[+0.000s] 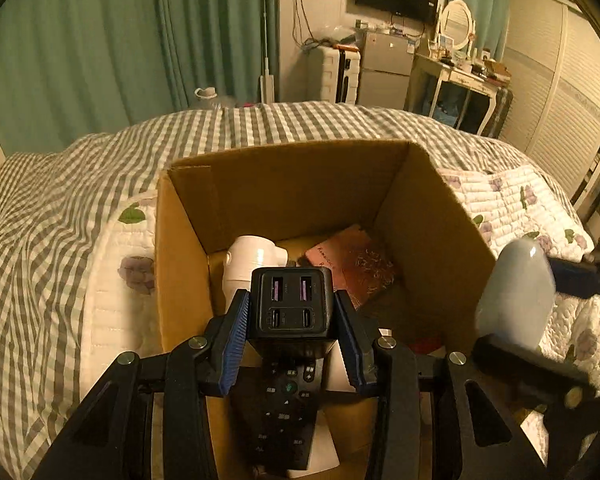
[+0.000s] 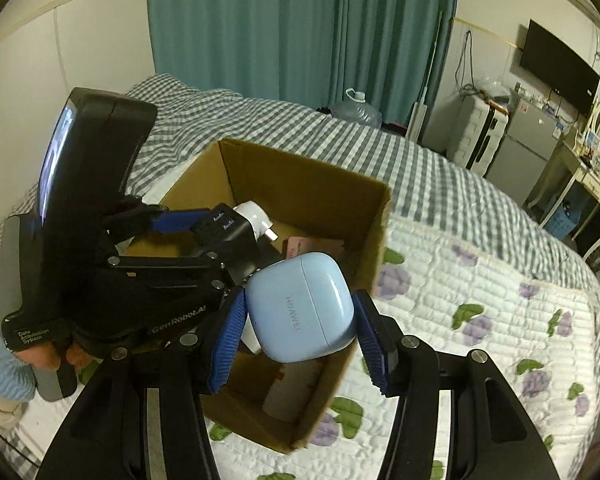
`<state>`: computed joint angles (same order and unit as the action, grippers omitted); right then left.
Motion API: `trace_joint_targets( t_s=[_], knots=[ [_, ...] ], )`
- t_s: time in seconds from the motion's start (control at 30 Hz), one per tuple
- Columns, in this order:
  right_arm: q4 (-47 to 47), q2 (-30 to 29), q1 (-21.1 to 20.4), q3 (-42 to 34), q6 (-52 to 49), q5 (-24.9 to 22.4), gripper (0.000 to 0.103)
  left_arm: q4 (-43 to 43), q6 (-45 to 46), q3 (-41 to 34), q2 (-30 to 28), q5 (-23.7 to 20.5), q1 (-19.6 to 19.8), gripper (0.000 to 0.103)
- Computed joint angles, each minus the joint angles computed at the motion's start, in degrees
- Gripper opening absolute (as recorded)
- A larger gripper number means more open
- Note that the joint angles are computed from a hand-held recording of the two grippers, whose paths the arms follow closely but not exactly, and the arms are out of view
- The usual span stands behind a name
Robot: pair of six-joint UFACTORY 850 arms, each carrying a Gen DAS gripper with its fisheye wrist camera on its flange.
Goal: Organize rigid objects
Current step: 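Carry the charger and earbud case over the box and release the charger, then lower the blue earbud case into the box and open the right gripper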
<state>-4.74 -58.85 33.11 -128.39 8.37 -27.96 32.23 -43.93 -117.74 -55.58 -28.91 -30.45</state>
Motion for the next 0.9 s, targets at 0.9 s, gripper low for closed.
trace_joint_targets(
  t_s=[0.9],
  knots=[
    [-8.05, -3.69, 2.17, -5.2, 11.78, -4.47, 0.054, 35.46, -39.3, 21.16, 15.95, 3.46, -0.84, 0.066]
  ],
)
